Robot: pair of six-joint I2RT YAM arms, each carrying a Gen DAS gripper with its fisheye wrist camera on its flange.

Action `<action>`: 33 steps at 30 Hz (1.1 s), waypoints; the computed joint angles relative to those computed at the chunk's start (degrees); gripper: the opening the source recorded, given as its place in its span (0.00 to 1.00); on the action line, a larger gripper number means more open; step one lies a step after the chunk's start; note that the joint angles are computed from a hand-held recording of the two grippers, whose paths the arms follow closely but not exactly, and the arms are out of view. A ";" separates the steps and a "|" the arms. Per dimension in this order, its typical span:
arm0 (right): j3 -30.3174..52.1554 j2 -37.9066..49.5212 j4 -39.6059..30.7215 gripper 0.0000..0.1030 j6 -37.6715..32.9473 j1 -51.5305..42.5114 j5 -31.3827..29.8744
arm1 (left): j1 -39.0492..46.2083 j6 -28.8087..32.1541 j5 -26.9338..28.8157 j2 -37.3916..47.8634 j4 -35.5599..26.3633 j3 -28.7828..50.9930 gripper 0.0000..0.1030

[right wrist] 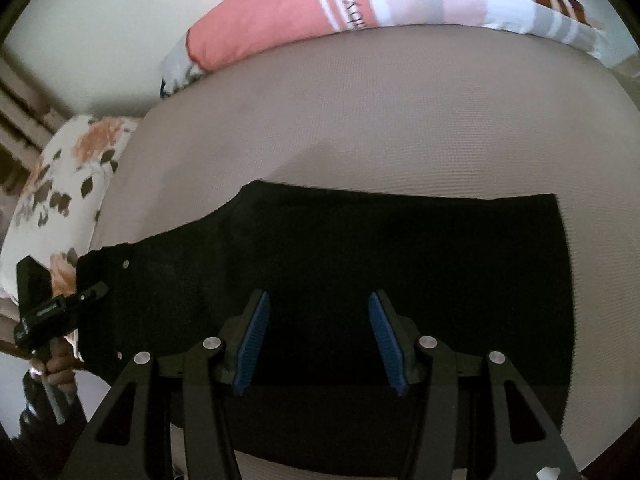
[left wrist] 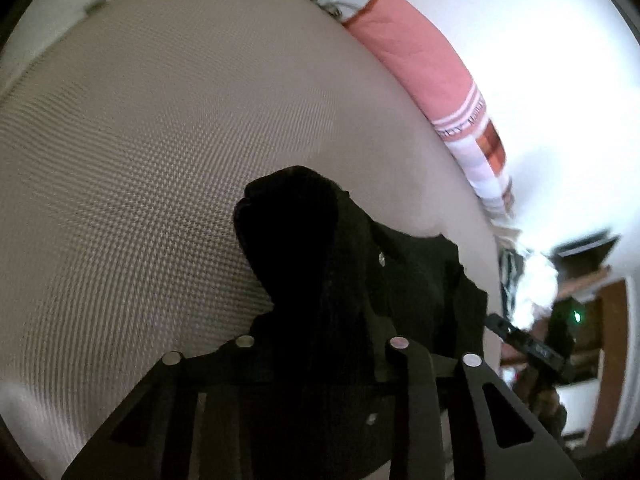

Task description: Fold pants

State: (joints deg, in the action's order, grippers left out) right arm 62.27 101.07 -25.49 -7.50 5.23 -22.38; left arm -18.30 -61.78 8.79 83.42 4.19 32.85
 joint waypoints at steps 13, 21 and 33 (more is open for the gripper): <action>1.31 1.91 -0.20 0.53 -8.49 -13.65 -5.05 | -18.29 -10.60 -17.39 7.09 -25.02 31.02 0.12; 1.71 3.33 0.48 0.53 -13.89 -20.20 -5.83 | -23.56 -8.85 -19.66 24.81 -30.96 54.77 0.12; 5.66 7.44 -1.57 0.53 -14.05 -25.39 -12.09 | -27.23 -6.75 -18.81 55.80 -42.71 95.08 0.12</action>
